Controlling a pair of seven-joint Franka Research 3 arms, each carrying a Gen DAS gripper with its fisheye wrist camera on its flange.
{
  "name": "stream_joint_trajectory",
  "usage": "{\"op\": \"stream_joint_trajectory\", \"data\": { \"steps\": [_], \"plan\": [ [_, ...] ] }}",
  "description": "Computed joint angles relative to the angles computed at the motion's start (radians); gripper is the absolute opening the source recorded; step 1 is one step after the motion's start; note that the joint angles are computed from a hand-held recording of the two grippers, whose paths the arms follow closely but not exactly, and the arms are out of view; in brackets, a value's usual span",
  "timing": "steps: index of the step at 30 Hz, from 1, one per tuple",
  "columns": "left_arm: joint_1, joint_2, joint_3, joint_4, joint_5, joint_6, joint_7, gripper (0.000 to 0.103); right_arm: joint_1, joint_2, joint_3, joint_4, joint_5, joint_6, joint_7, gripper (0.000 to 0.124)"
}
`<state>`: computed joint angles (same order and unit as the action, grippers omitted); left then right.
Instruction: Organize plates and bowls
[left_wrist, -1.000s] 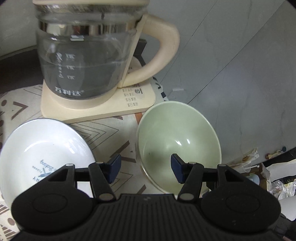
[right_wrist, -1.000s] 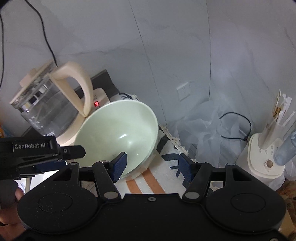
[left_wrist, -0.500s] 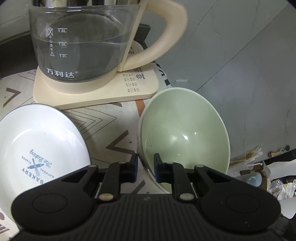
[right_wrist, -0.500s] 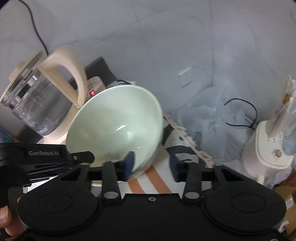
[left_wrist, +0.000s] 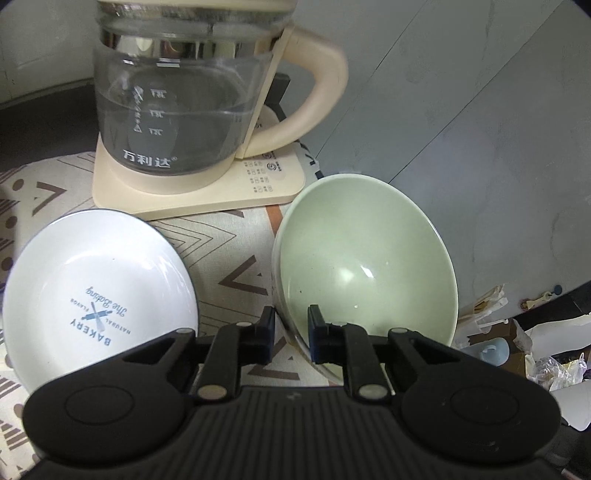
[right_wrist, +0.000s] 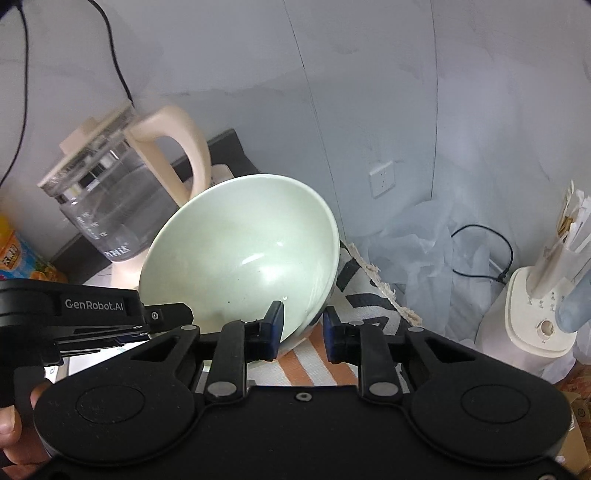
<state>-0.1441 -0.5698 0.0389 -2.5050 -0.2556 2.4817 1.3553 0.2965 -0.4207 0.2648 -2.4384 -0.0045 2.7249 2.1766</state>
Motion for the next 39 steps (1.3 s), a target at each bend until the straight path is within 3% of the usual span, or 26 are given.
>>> {"op": "stream_joint_trajectory", "data": {
  "steps": [27, 39],
  "plan": [
    [-0.005, -0.295, -0.006, -0.106, 0.1, -0.082, -0.119, 0.016, 0.032, -0.213, 0.035, -0.077, 0.065, -0.019, -0.013, 0.023],
    [0.003, -0.422, -0.008, -0.141, 0.147, -0.153, -0.178, 0.016, 0.067, -0.278, 0.032, -0.104, 0.107, -0.025, -0.056, 0.023]
  ]
}}
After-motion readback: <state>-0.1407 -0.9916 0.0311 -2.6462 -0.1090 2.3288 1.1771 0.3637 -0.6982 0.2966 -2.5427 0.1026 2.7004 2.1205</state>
